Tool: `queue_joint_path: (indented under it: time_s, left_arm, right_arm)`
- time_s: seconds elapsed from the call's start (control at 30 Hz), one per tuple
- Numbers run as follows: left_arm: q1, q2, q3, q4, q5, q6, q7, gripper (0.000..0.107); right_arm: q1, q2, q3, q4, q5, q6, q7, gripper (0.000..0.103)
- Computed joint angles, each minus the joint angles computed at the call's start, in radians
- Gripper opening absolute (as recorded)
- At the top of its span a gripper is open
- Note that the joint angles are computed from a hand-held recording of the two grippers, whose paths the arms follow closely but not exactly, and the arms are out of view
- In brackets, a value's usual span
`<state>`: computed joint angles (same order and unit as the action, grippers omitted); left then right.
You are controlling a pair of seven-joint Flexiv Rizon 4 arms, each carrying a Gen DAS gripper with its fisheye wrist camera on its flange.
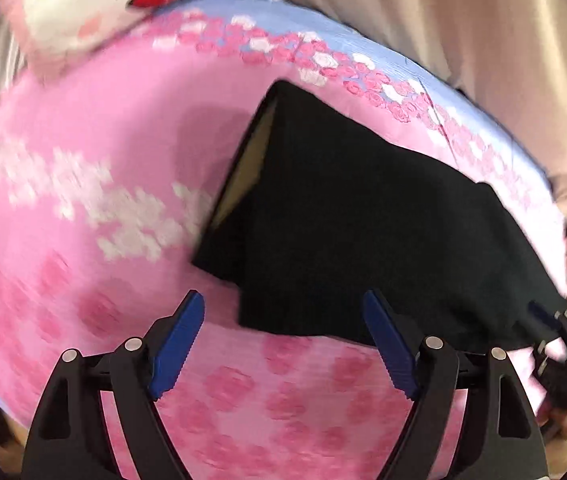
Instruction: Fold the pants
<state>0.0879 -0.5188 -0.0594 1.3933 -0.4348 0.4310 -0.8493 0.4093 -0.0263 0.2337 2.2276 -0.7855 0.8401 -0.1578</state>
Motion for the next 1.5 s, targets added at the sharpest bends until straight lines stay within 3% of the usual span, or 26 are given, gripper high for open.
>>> queue_joint_path:
  time_s: [0.1, 0.13, 0.17, 0.2, 0.23, 0.3, 0.37, 0.4, 0.43, 0.53, 0.6, 0.7, 0.73, 0.8, 0.83, 0.9, 1.0, 1.07, 1.13, 1.17, 1.2, 1.27, 1.3, 1.4, 1.5]
  left_arm:
    - [-0.027, -0.02, 0.011, -0.001, 0.029, 0.022, -0.064, 0.079]
    - [-0.041, -0.038, 0.013, -0.018, 0.049, 0.038, -0.082, 0.077]
    - [-0.051, -0.045, 0.016, -0.023, 0.069, 0.054, -0.094, 0.074]
    - [-0.059, -0.058, 0.02, -0.039, 0.089, 0.07, -0.106, 0.053]
    - [-0.07, -0.076, 0.028, -0.076, 0.118, 0.067, -0.131, 0.033]
    - [-0.044, -0.11, 0.002, -0.146, 0.074, 0.031, -0.157, 0.026]
    - [-0.036, -0.106, 0.001, -0.154, 0.066, 0.098, -0.159, 0.026]
    - [-0.035, -0.101, 0.002, -0.149, 0.072, 0.141, -0.145, 0.026]
    - [-0.033, -0.098, 0.005, -0.148, 0.083, 0.184, -0.128, 0.027]
    - [-0.028, -0.111, 0.019, -0.186, 0.121, 0.136, -0.131, 0.03]
    - [-0.018, -0.099, 0.019, -0.174, 0.126, 0.105, -0.124, 0.032]
    - [0.001, -0.044, 0.005, -0.08, 0.096, 0.143, -0.074, 0.059]
    - [0.009, -0.016, -0.001, -0.029, 0.073, 0.17, -0.048, 0.06]
    - [0.012, 0.016, -0.008, 0.031, 0.042, 0.192, -0.016, 0.06]
    - [0.014, 0.039, -0.011, 0.07, 0.023, 0.202, 0.004, 0.06]
    - [0.012, 0.075, -0.009, 0.123, 0.003, 0.215, 0.038, 0.06]
    - [-0.008, 0.125, 0.017, 0.194, 0.039, 0.274, 0.08, 0.065]
    - [-0.019, 0.152, 0.041, 0.235, 0.087, 0.34, 0.106, 0.069]
    - [-0.023, 0.163, 0.066, 0.259, 0.14, 0.392, 0.116, 0.069]
    - [-0.022, 0.164, 0.083, 0.265, 0.175, 0.414, 0.113, 0.069]
    - [-0.017, 0.166, 0.09, 0.269, 0.189, 0.422, 0.108, 0.069]
    - [0.0, 0.164, 0.104, 0.271, 0.207, 0.424, 0.096, 0.069]
    - [0.007, 0.163, 0.11, 0.27, 0.213, 0.429, 0.083, 0.069]
    - [0.038, 0.158, 0.107, 0.264, 0.183, 0.428, 0.062, 0.069]
    - [0.051, 0.153, 0.096, 0.255, 0.158, 0.435, 0.049, 0.069]
  right_arm:
    - [0.018, -0.064, -0.001, -0.032, 0.023, -0.02, -0.121, 0.053]
    - [0.016, -0.088, -0.007, -0.037, 0.046, 0.0, -0.154, 0.047]
    - [0.011, -0.106, -0.013, -0.042, 0.084, 0.015, -0.183, 0.031]
    - [0.011, -0.107, -0.021, -0.04, 0.085, 0.021, -0.178, 0.026]
    - [0.001, -0.094, -0.032, -0.026, 0.085, 0.057, -0.156, 0.014]
    - [-0.03, -0.024, -0.055, 0.019, 0.04, 0.149, -0.036, 0.011]
    - [-0.078, 0.07, -0.048, 0.06, -0.064, 0.216, 0.092, 0.01]
    - [-0.081, 0.092, -0.044, 0.067, -0.064, 0.232, 0.088, 0.01]
    - [-0.076, 0.093, -0.02, 0.057, -0.015, 0.211, 0.018, 0.01]
    - [-0.004, -0.001, 0.026, -0.001, 0.299, 0.077, -0.363, 0.015]
    - [0.032, -0.044, 0.041, -0.03, 0.36, -0.035, -0.444, 0.015]
    - [0.05, -0.014, 0.028, -0.031, 0.255, -0.014, -0.332, 0.015]
    - [0.057, -0.013, 0.028, -0.042, 0.216, -0.014, -0.303, 0.018]
    - [0.067, -0.067, 0.0, -0.111, 0.043, 0.029, -0.286, 0.058]
    - [0.075, -0.097, -0.017, -0.141, -0.049, 0.044, -0.277, 0.088]
    - [0.097, -0.196, -0.057, -0.237, -0.222, 0.086, -0.321, 0.09]
    - [0.127, -0.363, -0.097, -0.409, -0.212, 0.11, -0.501, 0.081]
    - [0.143, -0.436, -0.108, -0.472, -0.157, 0.114, -0.602, 0.071]
    - [0.157, -0.503, -0.115, -0.542, -0.086, 0.085, -0.693, 0.069]
    - [0.153, -0.52, -0.106, -0.565, -0.029, 0.066, -0.743, 0.053]
    - [0.143, -0.543, -0.096, -0.594, 0.037, 0.065, -0.773, 0.048]
    - [0.137, -0.547, -0.103, -0.622, 0.125, 0.083, -0.747, 0.023]
    - [0.126, -0.545, -0.101, -0.639, 0.187, 0.11, -0.723, 0.019]
    - [0.146, -0.531, -0.165, -0.683, 0.246, 0.207, -0.558, 0.017]
    - [0.157, -0.582, -0.2, -0.78, 0.279, 0.213, -0.47, 0.019]
